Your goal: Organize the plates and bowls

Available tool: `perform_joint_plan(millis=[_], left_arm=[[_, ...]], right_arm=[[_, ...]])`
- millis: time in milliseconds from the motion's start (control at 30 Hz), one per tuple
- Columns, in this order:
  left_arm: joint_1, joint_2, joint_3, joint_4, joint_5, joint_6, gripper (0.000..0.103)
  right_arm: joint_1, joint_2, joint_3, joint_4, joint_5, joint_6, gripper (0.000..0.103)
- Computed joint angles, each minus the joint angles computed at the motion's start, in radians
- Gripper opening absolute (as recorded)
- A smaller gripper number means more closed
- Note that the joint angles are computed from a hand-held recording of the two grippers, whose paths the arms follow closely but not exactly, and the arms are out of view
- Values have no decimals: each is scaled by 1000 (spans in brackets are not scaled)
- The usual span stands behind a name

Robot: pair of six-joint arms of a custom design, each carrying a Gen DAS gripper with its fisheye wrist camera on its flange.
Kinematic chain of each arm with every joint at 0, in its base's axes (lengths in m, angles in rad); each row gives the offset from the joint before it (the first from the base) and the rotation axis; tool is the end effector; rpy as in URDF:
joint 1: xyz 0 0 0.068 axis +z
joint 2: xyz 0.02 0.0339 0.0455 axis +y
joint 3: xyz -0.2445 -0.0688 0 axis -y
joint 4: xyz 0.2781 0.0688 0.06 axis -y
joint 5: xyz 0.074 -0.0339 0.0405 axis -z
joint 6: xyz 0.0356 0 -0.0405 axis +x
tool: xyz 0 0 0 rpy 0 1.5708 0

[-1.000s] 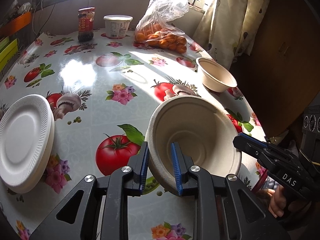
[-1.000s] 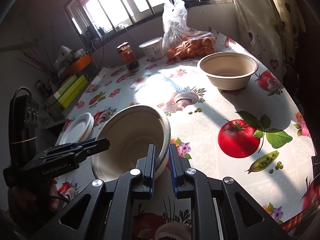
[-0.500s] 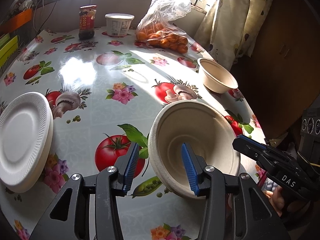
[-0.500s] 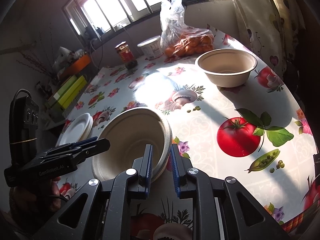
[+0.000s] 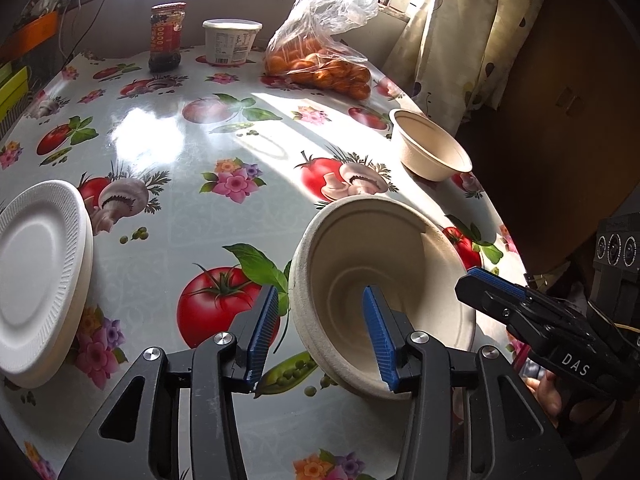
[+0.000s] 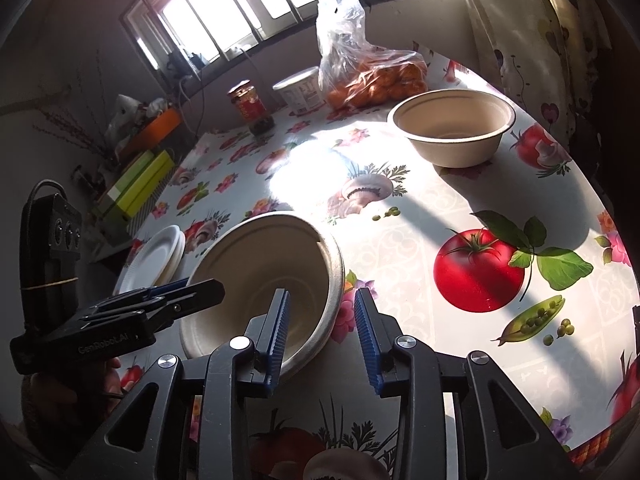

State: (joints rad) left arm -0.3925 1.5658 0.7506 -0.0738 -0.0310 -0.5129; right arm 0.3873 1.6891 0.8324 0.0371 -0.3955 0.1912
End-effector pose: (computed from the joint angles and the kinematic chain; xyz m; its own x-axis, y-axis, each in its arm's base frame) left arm 0.2981 -0.1222 0.1116 -0.8038 -0.1981 -0.5609 -0.0346 0.9569 -0.2883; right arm 0.3182 0.1446 0.1073 -0.7769 -0.1275 -0.6166 -0.4526 0.7938 0.4062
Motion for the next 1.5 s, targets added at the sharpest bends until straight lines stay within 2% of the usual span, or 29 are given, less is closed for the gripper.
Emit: perform_joint_plan(millis=[300, 800, 933, 1067, 1200, 1500], left_arm=[[-12, 50, 50, -8, 24, 22, 45], [-33, 153, 164, -56, 15, 65, 45], [-22, 133, 148, -50, 22, 73, 45], [0, 92, 139, -59, -10, 107, 45], [31, 89, 196, -100, -37, 173, 45], [69, 81, 266, -123, -22, 249, 45]], right_arm=[[-14, 27, 25, -17, -25, -5, 33], [-42, 61, 70, -30, -7, -7, 33], [-73, 68, 74, -31, -15, 15, 38], [-113, 46, 61, -11, -11, 7, 38], [-160, 19, 67, -8, 19, -15, 38], [-231, 7, 94, -11, 29, -20, 38]])
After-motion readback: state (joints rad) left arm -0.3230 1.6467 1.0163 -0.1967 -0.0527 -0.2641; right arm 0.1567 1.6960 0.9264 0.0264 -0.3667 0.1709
